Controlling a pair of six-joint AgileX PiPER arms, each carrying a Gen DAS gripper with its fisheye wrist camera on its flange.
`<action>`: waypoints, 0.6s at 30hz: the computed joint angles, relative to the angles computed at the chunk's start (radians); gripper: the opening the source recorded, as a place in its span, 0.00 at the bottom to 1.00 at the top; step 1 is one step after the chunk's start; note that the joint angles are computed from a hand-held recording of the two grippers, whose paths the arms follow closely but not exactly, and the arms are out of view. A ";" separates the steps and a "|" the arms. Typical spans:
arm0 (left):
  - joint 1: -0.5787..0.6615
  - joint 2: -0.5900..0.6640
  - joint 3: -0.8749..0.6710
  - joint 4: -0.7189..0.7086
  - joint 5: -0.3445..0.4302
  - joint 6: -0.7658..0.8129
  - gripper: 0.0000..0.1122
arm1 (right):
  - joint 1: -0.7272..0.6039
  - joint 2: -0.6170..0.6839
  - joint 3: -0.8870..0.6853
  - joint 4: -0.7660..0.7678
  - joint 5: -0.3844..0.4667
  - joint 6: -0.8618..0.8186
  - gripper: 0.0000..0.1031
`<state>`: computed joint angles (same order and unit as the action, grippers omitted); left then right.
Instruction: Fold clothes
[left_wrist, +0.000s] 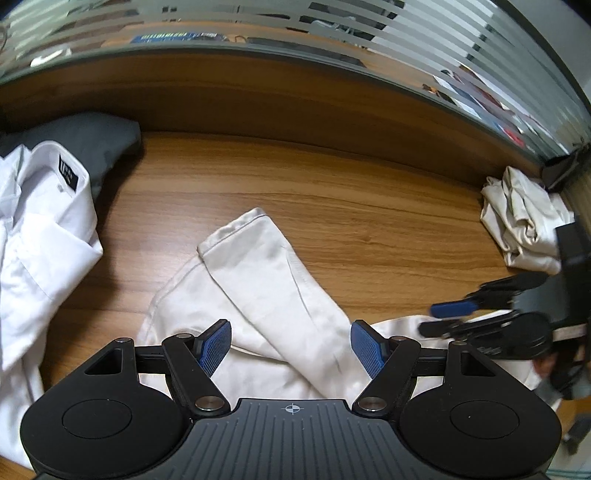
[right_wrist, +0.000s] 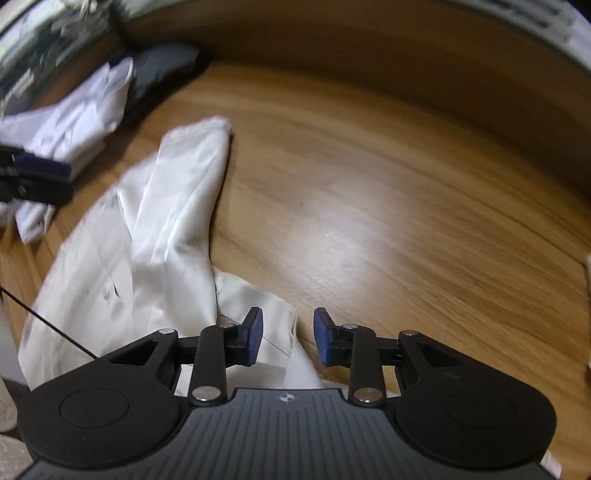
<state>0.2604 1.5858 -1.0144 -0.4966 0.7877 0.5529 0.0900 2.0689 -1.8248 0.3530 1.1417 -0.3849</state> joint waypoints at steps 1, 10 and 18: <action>-0.007 0.005 -0.008 0.010 0.006 -0.021 0.66 | 0.004 0.019 -0.022 -0.007 0.018 -0.003 0.28; -0.081 0.042 -0.049 -0.006 0.031 -0.075 0.66 | -0.046 -0.129 0.118 0.132 -0.006 -0.072 0.02; -0.212 0.070 -0.062 0.015 0.013 -0.084 0.66 | -0.073 -0.343 0.324 0.314 0.057 -0.266 0.02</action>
<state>0.0489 1.6560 -1.0763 -0.4817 0.8003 0.4694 0.0172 1.7255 -1.5004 0.6670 1.1984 -0.6506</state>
